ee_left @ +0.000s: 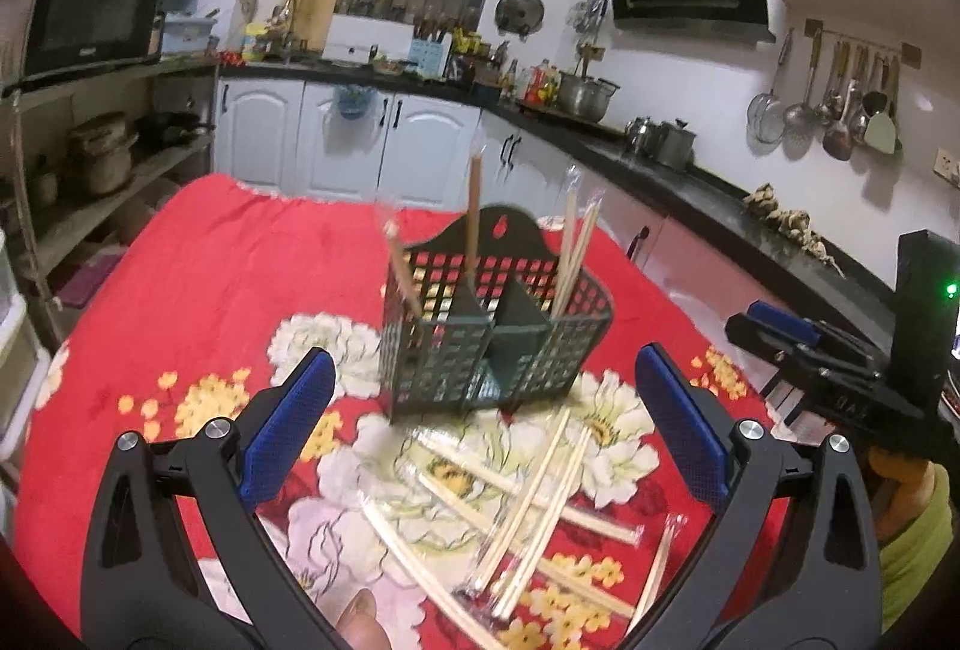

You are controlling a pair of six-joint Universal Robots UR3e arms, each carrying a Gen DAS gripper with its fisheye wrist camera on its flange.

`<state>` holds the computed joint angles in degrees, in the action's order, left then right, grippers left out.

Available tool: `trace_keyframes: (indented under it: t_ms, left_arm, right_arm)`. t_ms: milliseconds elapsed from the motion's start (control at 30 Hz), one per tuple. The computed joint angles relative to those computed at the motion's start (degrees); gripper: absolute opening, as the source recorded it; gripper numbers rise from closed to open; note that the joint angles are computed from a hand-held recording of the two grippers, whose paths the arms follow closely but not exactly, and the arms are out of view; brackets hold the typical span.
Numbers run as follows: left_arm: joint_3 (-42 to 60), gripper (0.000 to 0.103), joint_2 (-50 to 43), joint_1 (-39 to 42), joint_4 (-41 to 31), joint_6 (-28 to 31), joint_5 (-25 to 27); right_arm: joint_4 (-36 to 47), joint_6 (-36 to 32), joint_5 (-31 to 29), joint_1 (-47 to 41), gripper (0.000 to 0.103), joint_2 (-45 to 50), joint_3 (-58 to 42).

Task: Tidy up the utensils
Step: 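Withdraw both open tools from the basket toward the remaining chopsticks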

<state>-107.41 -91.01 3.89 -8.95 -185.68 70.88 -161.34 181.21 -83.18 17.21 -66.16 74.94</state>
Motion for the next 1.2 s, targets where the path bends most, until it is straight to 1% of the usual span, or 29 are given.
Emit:
trace_keyframes:
  t_ms: [100,433,900,1000,1033,1100,1200]
  left_arm:
    - [-2.28,0.092,0.91,0.76,-0.07,0.83,0.59]
    - [-8.74,0.092,2.37,3.02,-0.6,2.14,0.14]
    - [-9.42,0.092,-1.88,2.33,-1.76,2.79,1.81]
    - [-9.59,0.092,-3.24,3.0,-1.95,2.44,0.13]
    - [-9.81,0.091,-3.5,3.26,-1.87,2.24,-0.47]
    - [-9.83,0.08,-4.39,3.69,-2.06,2.03,-1.71]
    - [-9.6,0.07,-5.49,3.96,-2.56,1.87,-2.67]
  right_arm:
    - [-0.23,-0.76,-0.06,0.43,0.062,-0.42,1.41]
    - [-0.36,-1.97,0.17,2.05,0.062,-1.04,6.29]
    - [-0.86,-1.71,0.49,1.14,0.062,-2.27,14.24]
    - [-0.75,-1.53,0.32,1.01,0.062,-2.55,15.96]
    - [-0.68,-1.56,0.43,0.9,0.062,-2.68,16.66]
    - [-0.47,-1.57,0.32,0.78,0.062,-2.71,17.55]
    - [-0.11,-1.01,1.05,0.04,0.062,-2.95,19.19]
